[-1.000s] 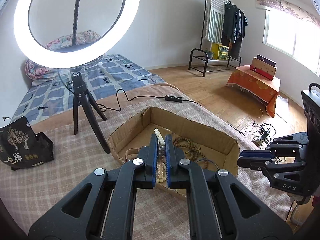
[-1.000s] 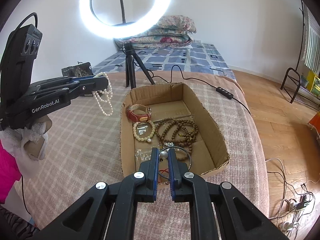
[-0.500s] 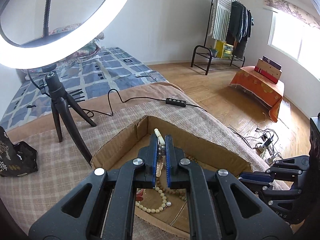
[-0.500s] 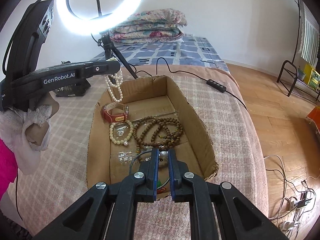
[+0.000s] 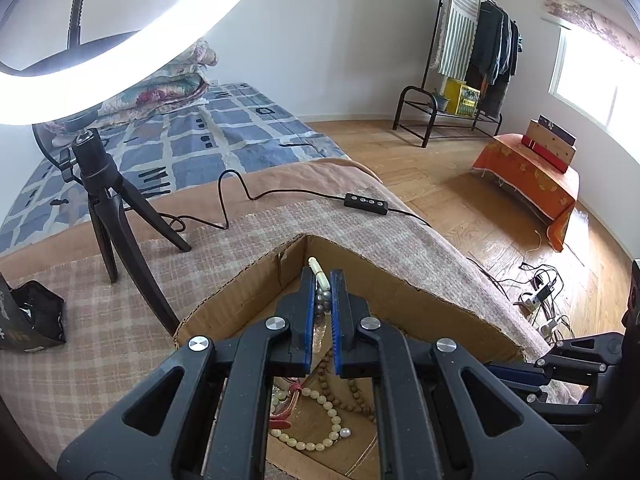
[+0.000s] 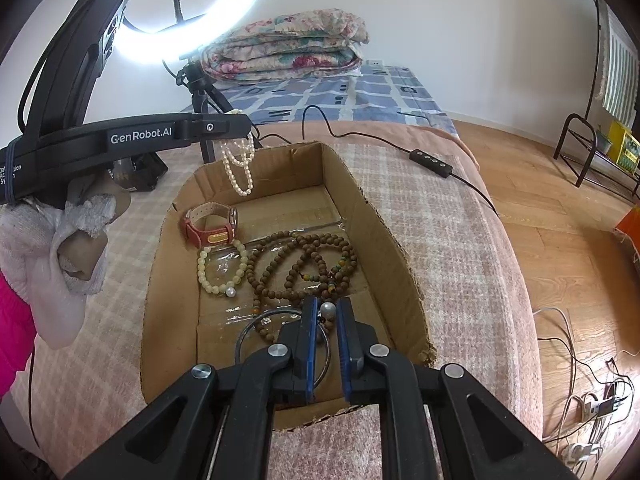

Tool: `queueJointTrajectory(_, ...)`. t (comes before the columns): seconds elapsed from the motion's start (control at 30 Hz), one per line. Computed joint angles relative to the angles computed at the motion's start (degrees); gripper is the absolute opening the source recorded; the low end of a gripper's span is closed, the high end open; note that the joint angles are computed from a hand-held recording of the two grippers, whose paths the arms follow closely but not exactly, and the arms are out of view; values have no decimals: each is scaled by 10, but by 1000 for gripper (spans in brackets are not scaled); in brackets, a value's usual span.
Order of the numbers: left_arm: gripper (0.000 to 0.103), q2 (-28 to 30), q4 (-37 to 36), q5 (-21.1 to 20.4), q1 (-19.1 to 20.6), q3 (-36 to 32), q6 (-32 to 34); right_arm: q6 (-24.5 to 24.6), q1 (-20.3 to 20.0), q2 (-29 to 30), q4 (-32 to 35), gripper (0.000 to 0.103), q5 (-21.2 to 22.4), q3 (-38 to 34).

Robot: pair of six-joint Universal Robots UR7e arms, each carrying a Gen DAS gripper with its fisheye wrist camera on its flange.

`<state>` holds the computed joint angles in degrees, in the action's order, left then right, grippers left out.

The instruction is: Organize jewelry

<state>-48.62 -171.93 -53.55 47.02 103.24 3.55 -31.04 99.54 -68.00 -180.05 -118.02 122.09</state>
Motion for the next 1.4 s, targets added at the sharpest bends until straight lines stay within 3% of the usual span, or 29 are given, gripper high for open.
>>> queueJointTrajectory(0.1,5,3,-4,4,1,-3,0,0,1,3,-1,9,-2,0)
queueJointTrajectory(0.27,5,5,-11,7,-1,-3,2,2,0,8,-10,26,-2,-1)
queueJointTrajectory(0.33,17,5,-17,13,-3,-1,5,6,-1,6,-6,29,4,-1)
queueJointTrajectory(0.4,51,3,-29,16,-6,3,9,8,0,5,4,35,7,-1)
queueJointTrajectory(0.47,54,3,-52,23,-10,9,19,-2,8,14,-19,62,-12,1)
queueJointTrajectory(0.53,55,2,-49,28,-14,10,20,-11,13,19,-44,82,-21,6)
queueJointTrajectory(0.57,55,0,-45,28,-14,10,19,-11,14,19,-48,85,-21,7)
queueJointTrajectory(0.7,62,-7,-48,32,-18,16,12,2,20,16,-46,87,-27,7)
queueJointTrajectory(1.4,63,-105,-27,66,-76,88,-22,53,81,-40,-38,89,-72,39)
